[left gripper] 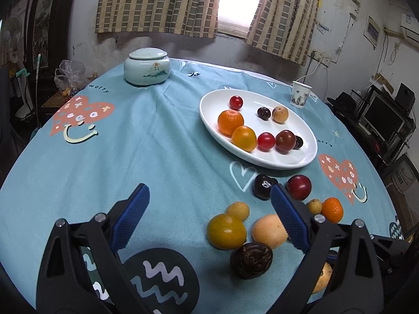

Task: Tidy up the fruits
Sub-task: 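Grasp a tan round fruit with the right tool while the left tool grasps a dark plum, then carry both fruits onto the white plate and open both tools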

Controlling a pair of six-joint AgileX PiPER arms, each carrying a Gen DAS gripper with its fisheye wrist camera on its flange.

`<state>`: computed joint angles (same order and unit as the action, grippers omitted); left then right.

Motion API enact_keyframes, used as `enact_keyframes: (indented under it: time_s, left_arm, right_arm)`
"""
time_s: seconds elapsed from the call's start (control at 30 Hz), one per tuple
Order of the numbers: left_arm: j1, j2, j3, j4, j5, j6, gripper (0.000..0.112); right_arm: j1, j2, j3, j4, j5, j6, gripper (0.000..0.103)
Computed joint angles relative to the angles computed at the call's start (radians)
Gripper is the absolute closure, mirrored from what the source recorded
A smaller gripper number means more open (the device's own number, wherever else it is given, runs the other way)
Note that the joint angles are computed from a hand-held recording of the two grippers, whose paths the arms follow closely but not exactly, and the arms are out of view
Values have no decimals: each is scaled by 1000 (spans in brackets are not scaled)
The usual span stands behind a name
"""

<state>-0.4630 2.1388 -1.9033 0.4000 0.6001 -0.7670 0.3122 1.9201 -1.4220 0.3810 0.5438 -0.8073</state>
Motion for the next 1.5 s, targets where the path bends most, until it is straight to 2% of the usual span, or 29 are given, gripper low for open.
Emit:
enact_keyframes:
  time_s: [0.03, 0.1, 0.17, 0.3, 0.4, 0.47, 0.53, 0.63, 0.77, 0.83, 0.87, 0.93, 0.97, 1.0, 1.07, 1.17, 1.33, 1.4, 1.5]
  left_arm:
    - [-1, -2, 1, 1, -1, 0, 17]
    - [1, -2, 3, -10, -2, 11, 17]
    - [2, 3, -8, -29, 8, 28, 17]
    - [-4, -9, 4, -77, -9, 89, 17]
    - [-39, -68, 91, -192, -102, 256, 17]
    - [-91, -91, 120, -262, -115, 394, 17]
    - [-163, -71, 88, -196, -62, 423, 17]
    - [-241, 35, -59, -159, 71, 485, 18]
    - [-269, 157, -245, -117, 173, 480, 22]
    - [-271, 228, -372, -137, 253, 507, 30]
    - [-267, 256, -421, -156, 286, 526, 38]
    - [-259, 343, -585, -203, 401, 564, 65]
    - [-243, 377, -646, -273, 443, 605, 78]
    - [-237, 387, -668, -307, 459, 620, 82]
    - [-249, 344, -590, -275, 416, 617, 83]
    - [-236, 201, -363, -305, 269, 616, 83]
    - [-217, -17, -70, -192, 82, 483, 83]
    - [-203, -73, 14, -133, 52, 404, 83]
    - [-181, -87, 43, -110, 73, 364, 83]
  right_arm:
    - [6, 3, 1, -40, -16, 21, 57]
    - [-2, -1, 0, -28, 1, -1, 58]
    - [-7, -26, 44, -9, -30, -42, 58]
    - [-69, -88, 110, 179, -42, -186, 59]
    - [-150, -131, 140, 261, -54, -217, 59]
    - [-193, -156, 159, 274, -67, -220, 59]
    - [-248, -181, 180, 298, -66, -233, 59]
    - [-314, -199, 209, 371, -59, -296, 59]
    - [-365, -198, 237, 488, -41, -407, 59]
    - [-380, -194, 242, 522, -29, -440, 59]
    - [-382, -199, 252, 533, -26, -451, 59]
    - [-391, -190, 249, 550, -20, -464, 59]
    - [-398, -191, 253, 565, -13, -475, 59]
    - [-403, -188, 250, 574, -8, -480, 59]
    - [-408, -196, 264, 600, -6, -503, 59]
    - [-412, -201, 263, 625, 1, -518, 59]
    - [-398, -210, 256, 671, 13, -544, 59]
    - [-385, -208, 252, 675, 22, -540, 59]
    - [-341, -188, 227, 627, 12, -487, 59]
